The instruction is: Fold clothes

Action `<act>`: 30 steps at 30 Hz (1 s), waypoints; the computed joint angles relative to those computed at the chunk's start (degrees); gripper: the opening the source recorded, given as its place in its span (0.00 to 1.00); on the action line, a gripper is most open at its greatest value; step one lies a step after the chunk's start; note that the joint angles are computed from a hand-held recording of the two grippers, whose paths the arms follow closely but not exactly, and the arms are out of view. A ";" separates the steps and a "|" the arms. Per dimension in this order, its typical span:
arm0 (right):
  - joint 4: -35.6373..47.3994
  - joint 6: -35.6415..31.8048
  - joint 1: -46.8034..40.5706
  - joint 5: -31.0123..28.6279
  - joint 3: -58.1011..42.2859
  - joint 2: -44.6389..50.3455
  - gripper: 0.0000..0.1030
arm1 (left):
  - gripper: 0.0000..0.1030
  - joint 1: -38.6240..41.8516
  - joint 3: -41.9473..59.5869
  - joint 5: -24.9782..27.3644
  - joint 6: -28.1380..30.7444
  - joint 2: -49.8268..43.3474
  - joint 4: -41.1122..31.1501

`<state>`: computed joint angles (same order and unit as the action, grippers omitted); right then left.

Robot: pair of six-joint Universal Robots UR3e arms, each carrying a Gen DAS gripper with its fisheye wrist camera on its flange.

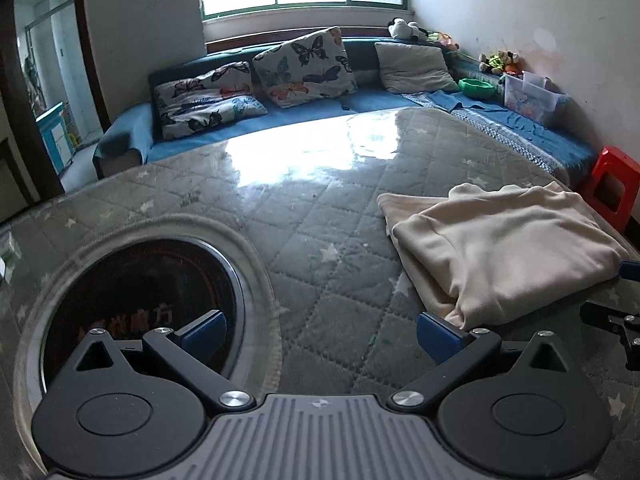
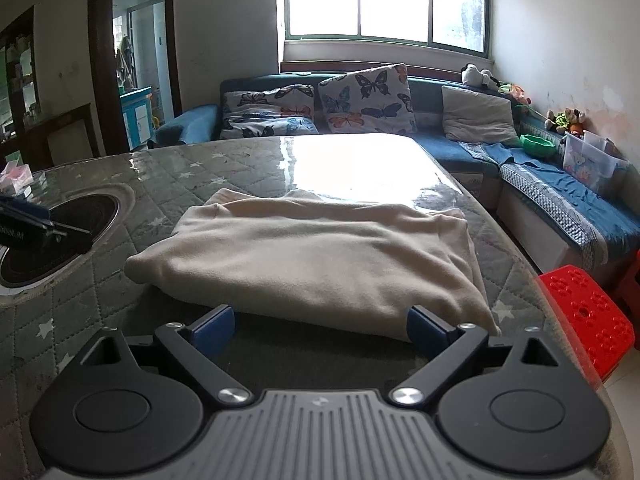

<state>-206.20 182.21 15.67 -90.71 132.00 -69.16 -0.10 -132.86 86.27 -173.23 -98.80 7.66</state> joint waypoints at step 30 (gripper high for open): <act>-0.47 4.30 0.24 -1.16 3.76 -1.95 0.94 | 1.00 -11.19 -2.94 5.81 -10.91 -4.16 7.80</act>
